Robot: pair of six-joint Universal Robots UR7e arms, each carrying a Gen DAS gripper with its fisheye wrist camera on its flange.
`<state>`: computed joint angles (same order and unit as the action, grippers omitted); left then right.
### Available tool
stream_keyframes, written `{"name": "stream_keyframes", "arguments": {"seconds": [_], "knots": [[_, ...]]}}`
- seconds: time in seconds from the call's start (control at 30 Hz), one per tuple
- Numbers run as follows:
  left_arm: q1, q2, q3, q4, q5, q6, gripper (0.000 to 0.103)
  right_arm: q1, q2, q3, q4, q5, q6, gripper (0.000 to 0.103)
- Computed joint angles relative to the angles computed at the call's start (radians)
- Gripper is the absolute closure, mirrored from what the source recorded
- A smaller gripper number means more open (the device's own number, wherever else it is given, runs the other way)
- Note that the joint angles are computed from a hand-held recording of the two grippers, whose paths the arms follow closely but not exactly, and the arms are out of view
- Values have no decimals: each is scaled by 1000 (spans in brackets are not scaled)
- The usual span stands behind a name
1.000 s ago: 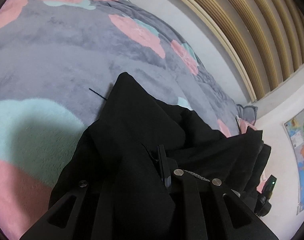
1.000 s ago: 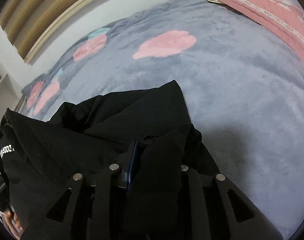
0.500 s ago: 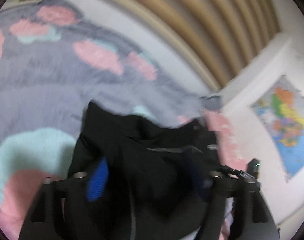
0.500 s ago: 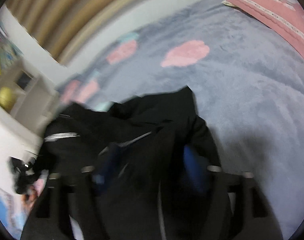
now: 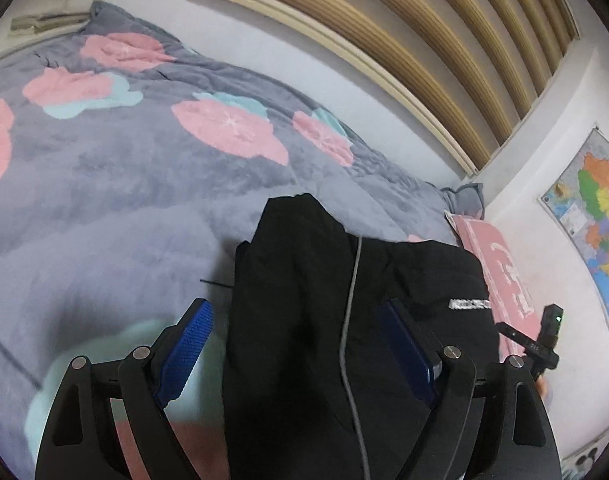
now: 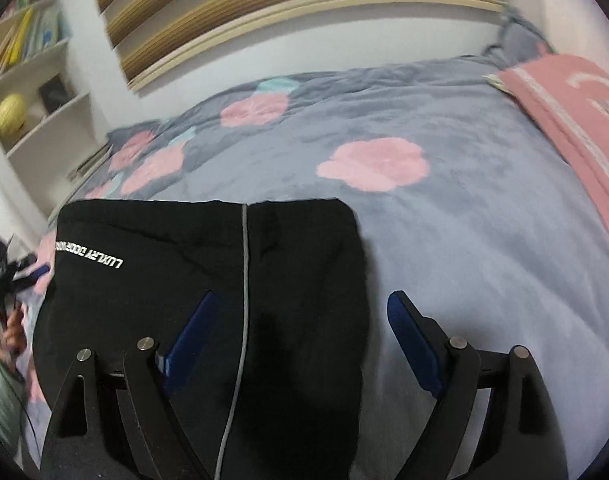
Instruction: Fold large clothes
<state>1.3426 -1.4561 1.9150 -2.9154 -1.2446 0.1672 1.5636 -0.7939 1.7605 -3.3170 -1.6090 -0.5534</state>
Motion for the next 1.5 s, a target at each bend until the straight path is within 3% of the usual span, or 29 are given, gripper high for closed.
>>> {"name": "stream_keyframes", "arguments": {"seconds": [0.07, 0.17, 0.2, 0.23, 0.27, 0.3, 0.33, 0.37, 0.47, 0.6, 0.7, 0.8, 0.9, 0.97, 1.03, 1.1, 1.17, 1.23, 1.27, 1.3, 1.4, 1.5], "knots": [[29, 38, -68, 89, -38, -12, 16, 7, 40, -84, 85, -25, 5, 13], [64, 105, -177, 222, -67, -50, 16, -1, 79, -187, 258, 15, 44, 14], [75, 118, -198, 252, -99, -60, 16, 7, 89, -194, 255, -7, 42, 25], [88, 132, -222, 280, -142, -68, 17, 24, 99, -186, 209, -60, 13, 61], [86, 138, -221, 266, -161, -64, 32, 33, 99, -171, 175, -82, -13, 81], [72, 132, -202, 237, -137, -38, 69, 41, 92, -140, 110, -96, -36, 86], [49, 125, -182, 208, -72, -8, 89, 49, 84, -114, 59, -111, -52, 88], [27, 113, -160, 192, -22, -10, 95, 61, 72, -86, 0, -135, -66, 88], [-38, 49, -61, 31, 50, 25, 96, 101, 46, -59, -122, -226, -53, 91], [-90, 1, -38, -65, 40, -26, 96, 143, 36, -87, -165, -292, 2, 91], [-134, 67, -62, -125, 228, 15, 96, 178, 119, -192, -144, -419, -3, 91], [-89, 162, -144, -36, 325, -80, 96, 169, 220, -313, -38, -525, 12, 92], [9, 239, -243, 160, 275, -248, 94, 140, 300, -410, 119, -552, 59, 91], [53, 255, -262, 177, 194, -280, 92, 139, 346, -435, 72, -584, 25, 88], [58, 247, -261, 176, 174, -282, 90, 149, 377, -449, 4, -619, -39, 83], [60, 247, -264, 184, 164, -259, 86, 144, 367, -440, 5, -613, -30, 82], [61, 229, -244, 162, 144, -231, 85, 138, 339, -404, -10, -581, -6, 75], [39, 188, -206, 148, 180, -219, 76, 133, 288, -334, -36, -525, 26, 65], [19, 170, -182, 129, 219, -217, 63, 132, 250, -274, -61, -477, 40, 65], [-13, 140, -139, 72, 260, -186, 58, 132, 215, -223, -86, -441, 46, 62], [-85, 50, -42, 8, 267, -81, 58, 146, 107, -42, -203, -347, 55, 31], [-197, -13, 50, -9, 321, -15, 54, 179, 30, 87, -262, -268, 54, 27]]}}
